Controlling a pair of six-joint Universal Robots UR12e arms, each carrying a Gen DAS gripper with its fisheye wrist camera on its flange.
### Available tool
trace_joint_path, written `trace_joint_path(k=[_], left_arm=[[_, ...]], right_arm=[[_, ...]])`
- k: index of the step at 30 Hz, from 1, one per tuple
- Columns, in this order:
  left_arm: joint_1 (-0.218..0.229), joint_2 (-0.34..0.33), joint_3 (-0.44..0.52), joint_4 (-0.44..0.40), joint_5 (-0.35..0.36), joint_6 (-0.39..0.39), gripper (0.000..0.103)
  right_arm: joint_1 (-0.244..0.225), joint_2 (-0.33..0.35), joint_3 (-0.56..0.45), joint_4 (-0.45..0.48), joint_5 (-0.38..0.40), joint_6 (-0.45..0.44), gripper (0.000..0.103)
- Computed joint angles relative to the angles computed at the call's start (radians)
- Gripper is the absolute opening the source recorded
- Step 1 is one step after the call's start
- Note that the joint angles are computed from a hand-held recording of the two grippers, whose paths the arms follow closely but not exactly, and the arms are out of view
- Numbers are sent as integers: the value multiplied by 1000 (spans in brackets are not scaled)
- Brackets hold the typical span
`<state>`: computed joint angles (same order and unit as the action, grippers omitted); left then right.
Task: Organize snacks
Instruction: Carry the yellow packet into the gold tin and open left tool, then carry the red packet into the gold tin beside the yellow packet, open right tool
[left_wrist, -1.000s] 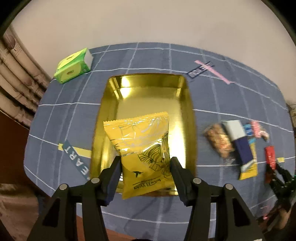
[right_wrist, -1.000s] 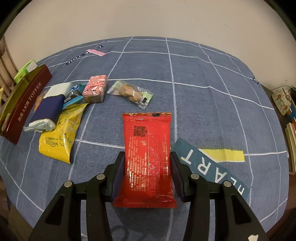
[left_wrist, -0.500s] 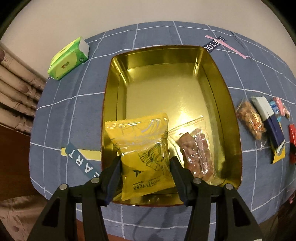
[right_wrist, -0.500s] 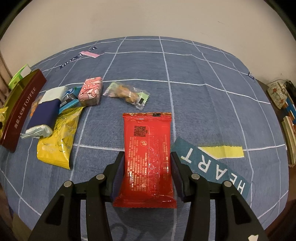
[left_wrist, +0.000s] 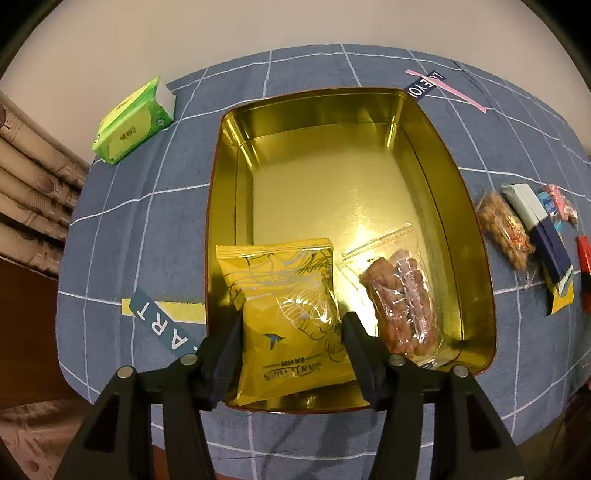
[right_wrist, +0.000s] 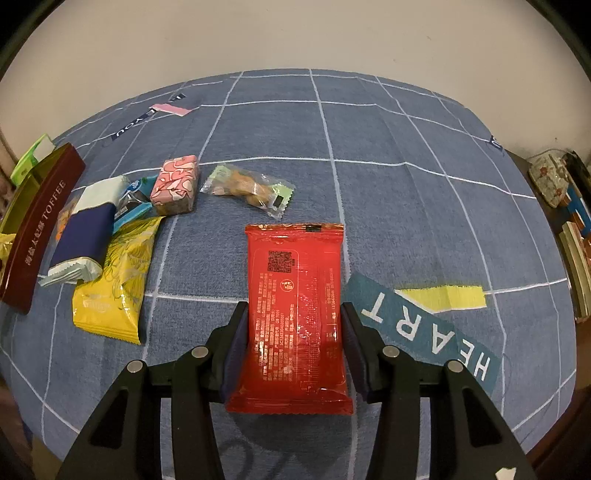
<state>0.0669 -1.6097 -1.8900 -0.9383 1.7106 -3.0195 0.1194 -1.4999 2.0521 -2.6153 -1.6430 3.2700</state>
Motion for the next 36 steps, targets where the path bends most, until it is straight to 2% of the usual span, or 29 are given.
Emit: trace_joint_path(k=[9,18,22,32,36], left_arm=[[14,25,-23,32,-57,-18,63],[24,88,-72,122,-102,-41,63],[19,112,-101,194,-50,-94,63],[17,157,-175,304,55,-196,63],[24,174,-198,335,53,-220,63]], right_arm=[[3,2,-11,29,-7,16,44],[14,7,-28,62,-36,35,42],[20,12,-35,71,-49,50,42],[30,5,-48,84,-58,91,41],[49,-11,-58,62,-84,95,41]])
